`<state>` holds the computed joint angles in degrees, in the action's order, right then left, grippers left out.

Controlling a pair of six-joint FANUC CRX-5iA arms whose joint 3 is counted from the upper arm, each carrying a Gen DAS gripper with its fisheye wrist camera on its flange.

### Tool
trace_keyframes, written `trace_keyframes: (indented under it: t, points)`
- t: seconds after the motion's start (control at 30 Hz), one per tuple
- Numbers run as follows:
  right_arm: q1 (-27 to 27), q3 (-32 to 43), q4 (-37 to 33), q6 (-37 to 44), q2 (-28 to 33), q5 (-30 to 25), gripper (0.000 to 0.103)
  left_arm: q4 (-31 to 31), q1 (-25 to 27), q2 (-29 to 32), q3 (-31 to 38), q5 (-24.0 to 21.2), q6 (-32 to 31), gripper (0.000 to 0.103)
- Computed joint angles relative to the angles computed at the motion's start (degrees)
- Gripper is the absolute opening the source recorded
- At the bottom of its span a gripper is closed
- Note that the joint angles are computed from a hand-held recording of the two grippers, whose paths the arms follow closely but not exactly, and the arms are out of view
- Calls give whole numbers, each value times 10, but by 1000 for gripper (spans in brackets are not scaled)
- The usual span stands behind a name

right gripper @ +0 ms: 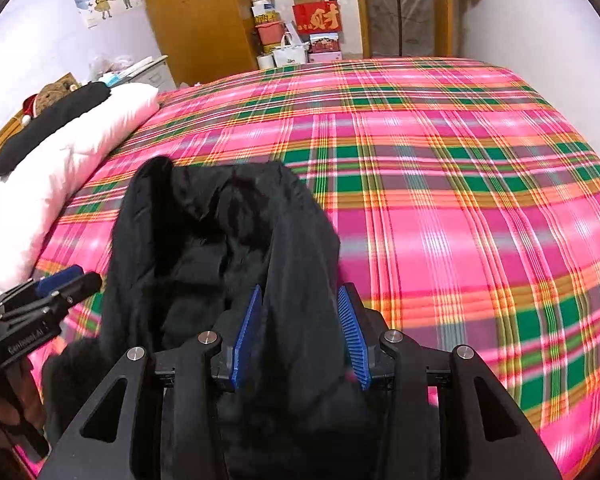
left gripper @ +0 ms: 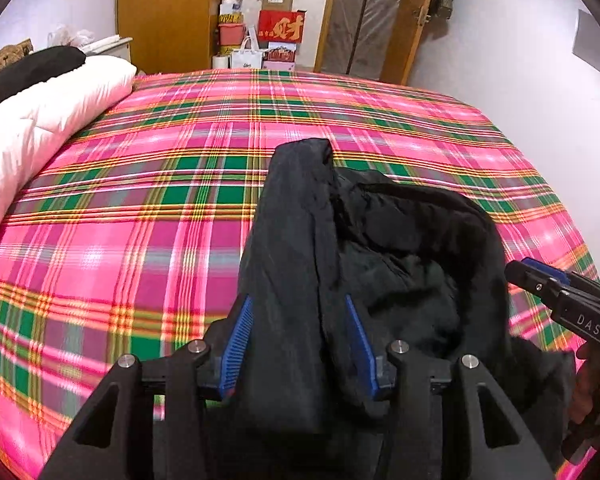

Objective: Fold large clothes

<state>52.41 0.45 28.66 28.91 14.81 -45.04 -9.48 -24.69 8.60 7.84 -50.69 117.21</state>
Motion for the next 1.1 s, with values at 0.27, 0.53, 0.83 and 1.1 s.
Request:
trace_keyframes:
  t: [0.27,0.53,0.83,1.1]
  points:
    - [-20,86,-37,68,64,-34,13,29,26,41,9,26,-16,17]
    - [12,-28,37,-17,-46,28,6,55,34,-62,-91,109,-9,2]
    - [104,-217,149,-208,-225,41,6,29,7,-254,-224,132,81,1]
    - [184,-309,113,-315,-294,-2,5,-33,-58,-342,-289,69,206,1]
